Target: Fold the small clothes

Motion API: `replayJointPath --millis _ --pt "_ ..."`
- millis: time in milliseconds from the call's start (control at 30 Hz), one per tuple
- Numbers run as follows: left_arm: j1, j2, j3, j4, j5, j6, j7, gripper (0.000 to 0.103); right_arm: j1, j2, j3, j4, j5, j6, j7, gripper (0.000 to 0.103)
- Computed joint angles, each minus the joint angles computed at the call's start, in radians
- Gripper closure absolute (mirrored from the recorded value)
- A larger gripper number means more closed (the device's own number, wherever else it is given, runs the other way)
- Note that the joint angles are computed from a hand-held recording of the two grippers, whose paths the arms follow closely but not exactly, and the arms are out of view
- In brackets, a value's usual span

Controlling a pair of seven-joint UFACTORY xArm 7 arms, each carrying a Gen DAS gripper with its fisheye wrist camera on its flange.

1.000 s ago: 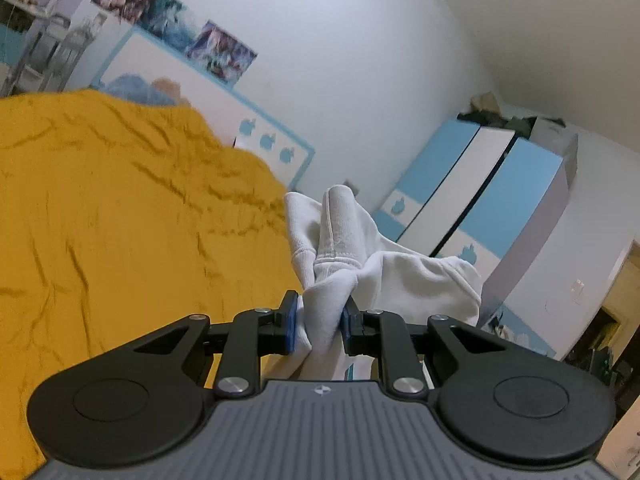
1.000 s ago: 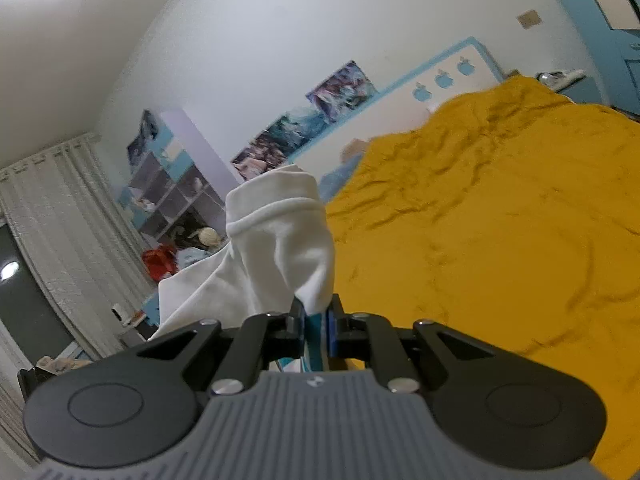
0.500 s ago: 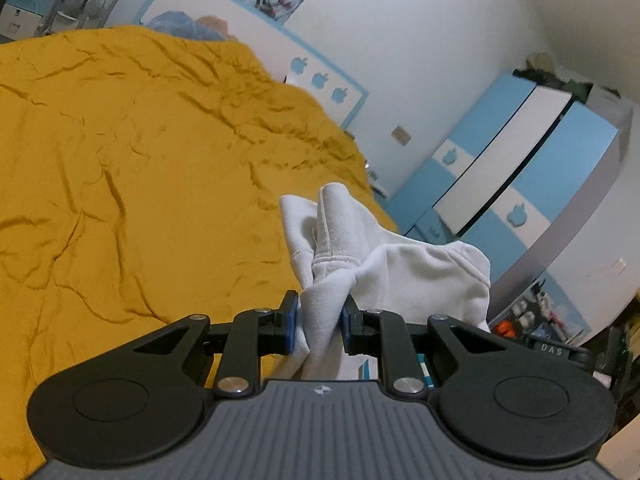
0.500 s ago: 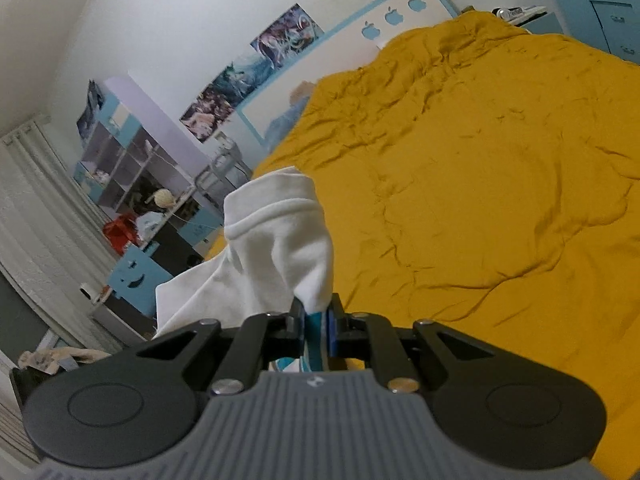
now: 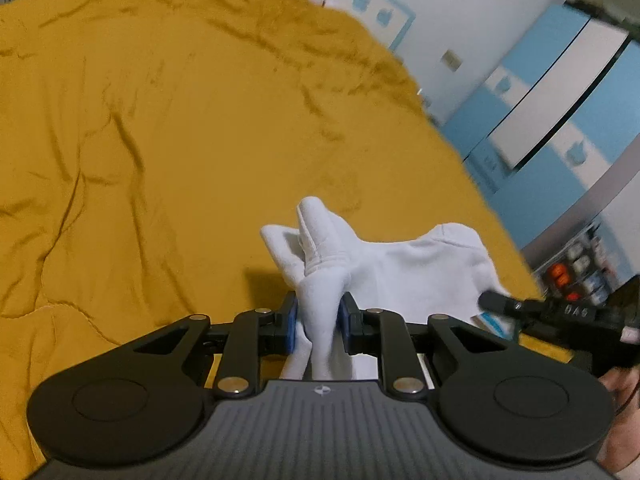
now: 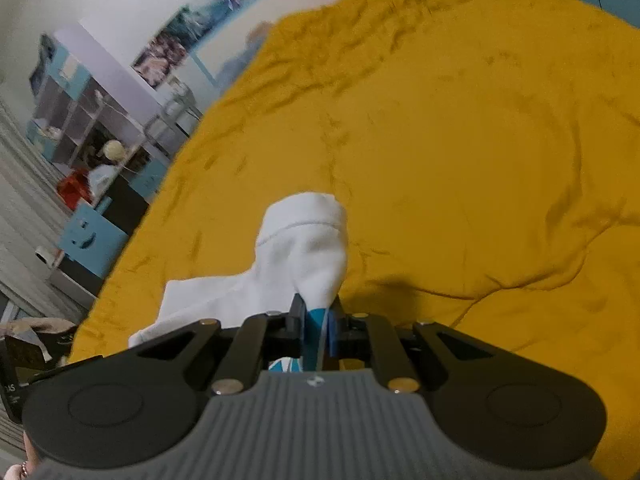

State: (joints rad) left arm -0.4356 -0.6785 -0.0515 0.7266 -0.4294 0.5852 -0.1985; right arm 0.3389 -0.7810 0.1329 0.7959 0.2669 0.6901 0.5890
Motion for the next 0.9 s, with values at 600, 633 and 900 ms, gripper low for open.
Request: replayJointPath --millis 600,633,900 --pt "0.182 -0.064 -0.105 0.039 0.255 0.160 -0.122 0.064 -0.104 0.099 0.032 0.077 -0.149 0.088 0.065 0.080" --pt "0.184 -0.085 -0.099 0.043 0.264 0.177 -0.129 0.064 -0.105 0.092 0.032 0.094 -0.159 0.106 0.056 0.080" --pt "0.106 -0.262 -0.033 0.070 0.183 0.326 -0.119 0.064 -0.050 -0.001 0.048 0.187 -0.152 0.291 -0.025 0.080"
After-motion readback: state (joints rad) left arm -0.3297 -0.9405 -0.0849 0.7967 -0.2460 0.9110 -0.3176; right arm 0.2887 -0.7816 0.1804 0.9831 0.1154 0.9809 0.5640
